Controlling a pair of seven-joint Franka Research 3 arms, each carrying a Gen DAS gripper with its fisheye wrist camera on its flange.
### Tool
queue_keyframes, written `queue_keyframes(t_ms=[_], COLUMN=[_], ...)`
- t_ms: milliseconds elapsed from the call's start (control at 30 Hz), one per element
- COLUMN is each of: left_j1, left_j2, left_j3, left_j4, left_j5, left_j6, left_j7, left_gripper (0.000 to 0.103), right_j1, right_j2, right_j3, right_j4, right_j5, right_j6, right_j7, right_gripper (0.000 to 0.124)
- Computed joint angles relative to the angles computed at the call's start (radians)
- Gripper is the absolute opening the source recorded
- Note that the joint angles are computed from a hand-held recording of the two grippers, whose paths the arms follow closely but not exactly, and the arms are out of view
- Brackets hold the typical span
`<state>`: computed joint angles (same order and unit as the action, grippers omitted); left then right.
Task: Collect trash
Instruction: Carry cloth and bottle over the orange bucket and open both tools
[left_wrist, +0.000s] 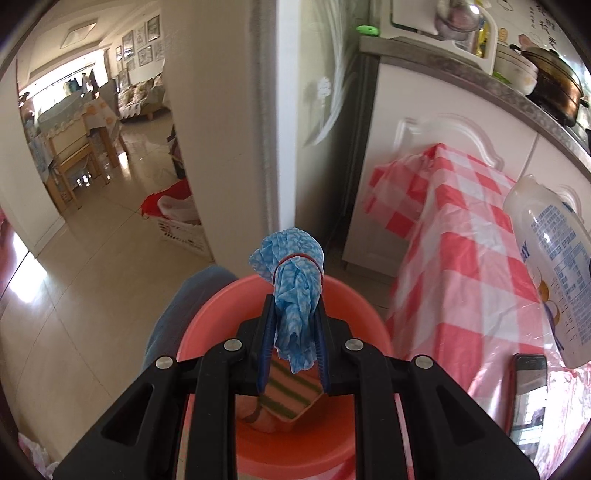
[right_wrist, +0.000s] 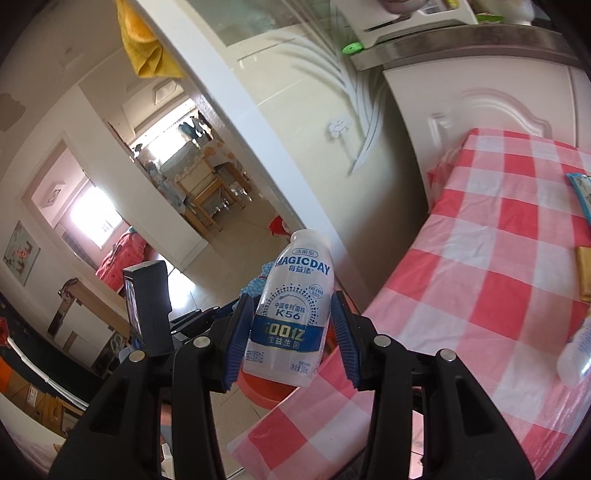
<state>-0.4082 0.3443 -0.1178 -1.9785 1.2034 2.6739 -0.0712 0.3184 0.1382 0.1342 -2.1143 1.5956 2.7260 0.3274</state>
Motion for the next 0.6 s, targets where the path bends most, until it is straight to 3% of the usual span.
queue_keyframes(t_ms=[600], left_j1=[0.047], left_j2=[-0.033], left_j3=[0.0], left_j4=[-0.092], left_j5=[0.029], left_j6=[-0.025], left_j7=[-0.047], left_gripper=[0.021], right_j1=[0.029], right_j2=[0.133], right_j3=[0.064], right_j4=[0.115], right_j5=[-0.216], right_j6=[0.035], right_j7=[0.163], right_gripper=[0.045])
